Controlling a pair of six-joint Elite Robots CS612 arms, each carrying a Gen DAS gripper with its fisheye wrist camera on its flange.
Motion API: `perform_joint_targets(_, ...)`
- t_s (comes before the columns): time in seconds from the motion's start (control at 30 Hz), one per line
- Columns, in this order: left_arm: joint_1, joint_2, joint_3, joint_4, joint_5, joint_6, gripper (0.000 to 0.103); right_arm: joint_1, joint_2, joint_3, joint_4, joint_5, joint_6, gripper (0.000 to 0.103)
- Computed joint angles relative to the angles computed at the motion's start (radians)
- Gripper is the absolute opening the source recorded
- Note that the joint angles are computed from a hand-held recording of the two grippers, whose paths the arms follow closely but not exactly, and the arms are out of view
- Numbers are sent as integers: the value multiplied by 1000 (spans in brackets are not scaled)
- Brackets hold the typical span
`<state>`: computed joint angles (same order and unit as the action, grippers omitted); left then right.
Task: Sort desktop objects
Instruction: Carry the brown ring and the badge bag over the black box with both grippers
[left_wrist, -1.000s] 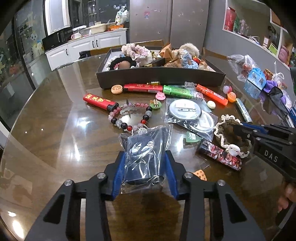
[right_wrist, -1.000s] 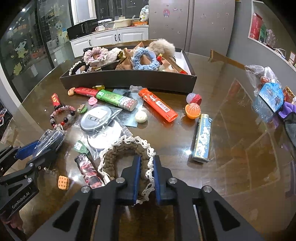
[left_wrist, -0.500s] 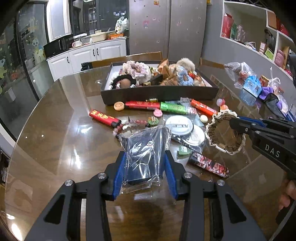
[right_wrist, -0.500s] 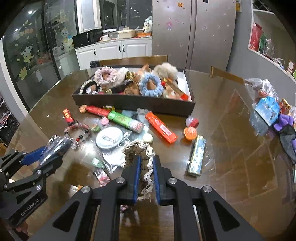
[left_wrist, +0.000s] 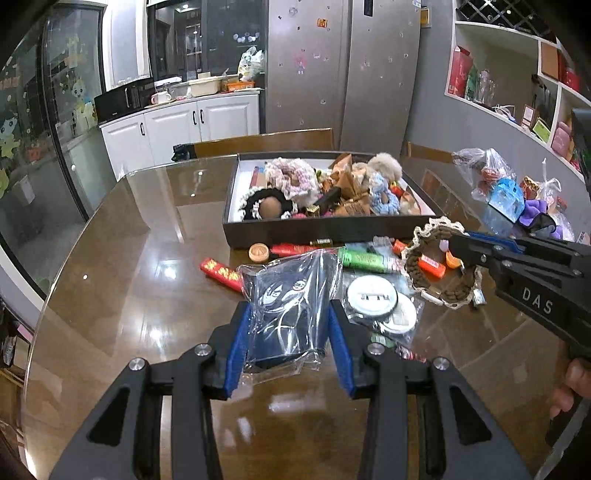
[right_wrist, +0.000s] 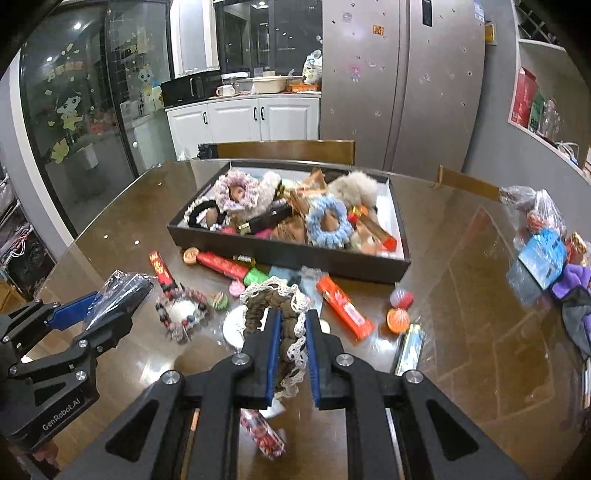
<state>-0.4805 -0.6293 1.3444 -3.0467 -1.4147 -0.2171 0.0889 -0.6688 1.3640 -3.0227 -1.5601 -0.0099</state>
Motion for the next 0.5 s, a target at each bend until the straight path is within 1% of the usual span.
perform_joint_targets(0.07,1,4,-11,1,8,5,42,0,4,-18,6,7,-2,14)
perform_joint_targets(0.23,5,22,-63,25,1,24,42,-1,18,-68,36,19,-12,14)
perform_joint_targets(0.4,10,59,-146,69,-22,54,42,1,41,-128,75,16,-21,14)
perform_joint_targets(0.5,16,86,-203,102,-47,56,42,3,56,-166,97,12,-34,14)
